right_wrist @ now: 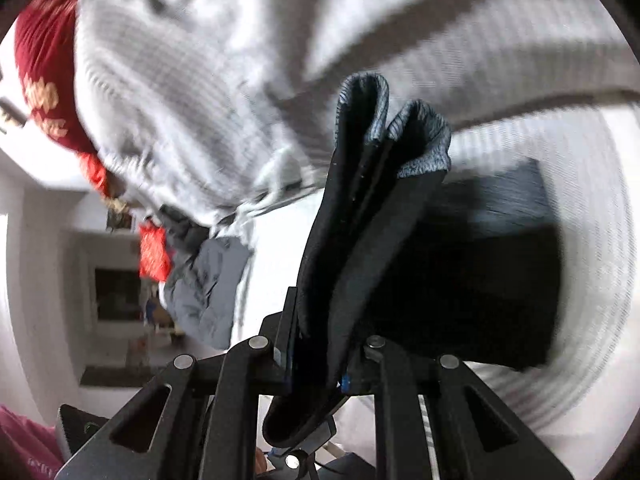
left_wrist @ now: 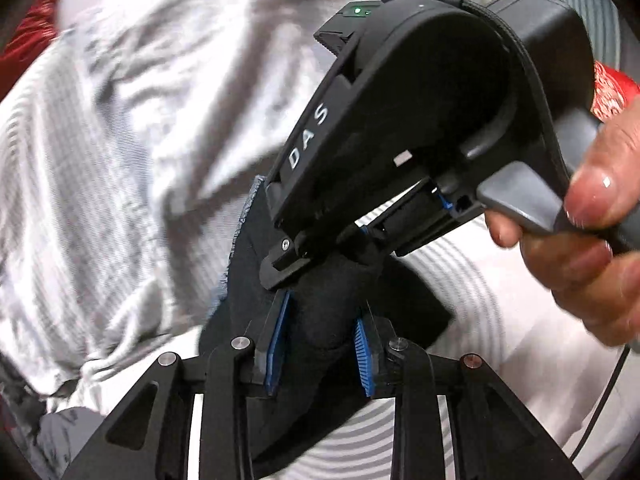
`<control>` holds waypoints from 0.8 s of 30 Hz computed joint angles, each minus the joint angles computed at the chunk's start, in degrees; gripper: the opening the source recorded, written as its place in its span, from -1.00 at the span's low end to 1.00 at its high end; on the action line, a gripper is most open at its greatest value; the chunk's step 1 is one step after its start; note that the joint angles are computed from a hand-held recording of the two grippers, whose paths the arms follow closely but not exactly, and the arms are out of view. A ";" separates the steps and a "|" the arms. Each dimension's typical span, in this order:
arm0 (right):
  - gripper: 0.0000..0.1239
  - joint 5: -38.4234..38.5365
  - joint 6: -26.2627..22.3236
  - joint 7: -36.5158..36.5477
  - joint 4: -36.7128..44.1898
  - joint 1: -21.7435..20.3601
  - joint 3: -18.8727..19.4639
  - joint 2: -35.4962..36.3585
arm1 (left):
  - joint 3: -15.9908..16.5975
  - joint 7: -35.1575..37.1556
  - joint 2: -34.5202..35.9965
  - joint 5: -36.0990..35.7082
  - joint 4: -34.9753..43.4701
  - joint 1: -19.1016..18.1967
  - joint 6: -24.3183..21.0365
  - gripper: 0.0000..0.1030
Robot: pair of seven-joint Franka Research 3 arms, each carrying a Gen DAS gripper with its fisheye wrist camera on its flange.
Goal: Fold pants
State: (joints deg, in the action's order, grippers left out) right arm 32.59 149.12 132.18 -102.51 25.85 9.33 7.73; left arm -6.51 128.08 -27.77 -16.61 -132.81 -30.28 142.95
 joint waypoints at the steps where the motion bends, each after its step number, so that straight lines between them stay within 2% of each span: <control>1: -0.73 0.43 1.05 0.24 -2.80 -0.16 -0.19 -1.62 | -0.73 -0.53 0.47 0.03 -0.06 -0.26 0.09 -0.41; 5: -0.73 3.00 3.87 -1.79 -11.23 -0.95 -0.66 -6.07 | -3.74 -4.05 3.14 1.43 -0.01 -0.87 0.16 -0.41; 11: -0.73 11.44 6.38 -5.15 -19.03 -0.92 -0.47 -7.29 | -5.41 -5.04 6.38 4.33 -0.86 -0.79 -2.59 -0.38; 12: -0.73 13.90 7.65 -6.54 -20.35 -0.72 -0.32 -7.71 | -5.71 -5.11 6.13 5.07 -1.33 -0.68 -2.70 -0.31; 14: -0.71 14.70 9.70 -6.48 -22.19 -0.31 -0.16 -8.79 | -4.89 -4.68 5.75 4.07 -0.91 -1.04 -5.25 0.24; 15: -0.70 15.00 9.98 -6.34 -23.16 -0.18 -0.22 -9.70 | -4.82 -5.11 5.24 3.55 -0.97 -1.01 -6.08 0.32; 17: -0.68 14.02 8.91 -5.09 -25.55 -0.31 -0.64 -12.31 | -3.95 -4.89 4.72 2.82 -0.20 -0.58 -8.23 0.33; 21: -0.51 1.17 2.88 4.91 -22.42 -1.30 -0.23 -12.10 | -2.88 -6.00 5.28 3.10 2.67 2.08 -12.89 0.33; 23: -0.31 -7.19 -3.03 10.77 -19.21 -1.94 -0.14 -11.23 | -2.67 -7.57 5.89 3.67 4.39 4.01 -14.76 0.33; 24: -0.04 -13.18 -8.91 14.86 -16.55 -2.33 -0.07 -10.76 | -2.36 -8.31 6.66 4.20 5.43 5.26 -15.25 0.33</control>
State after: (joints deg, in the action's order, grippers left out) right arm 19.40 140.21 147.04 -119.06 23.52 9.27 -3.02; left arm -8.87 119.77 -21.11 -12.41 -127.38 -25.01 127.70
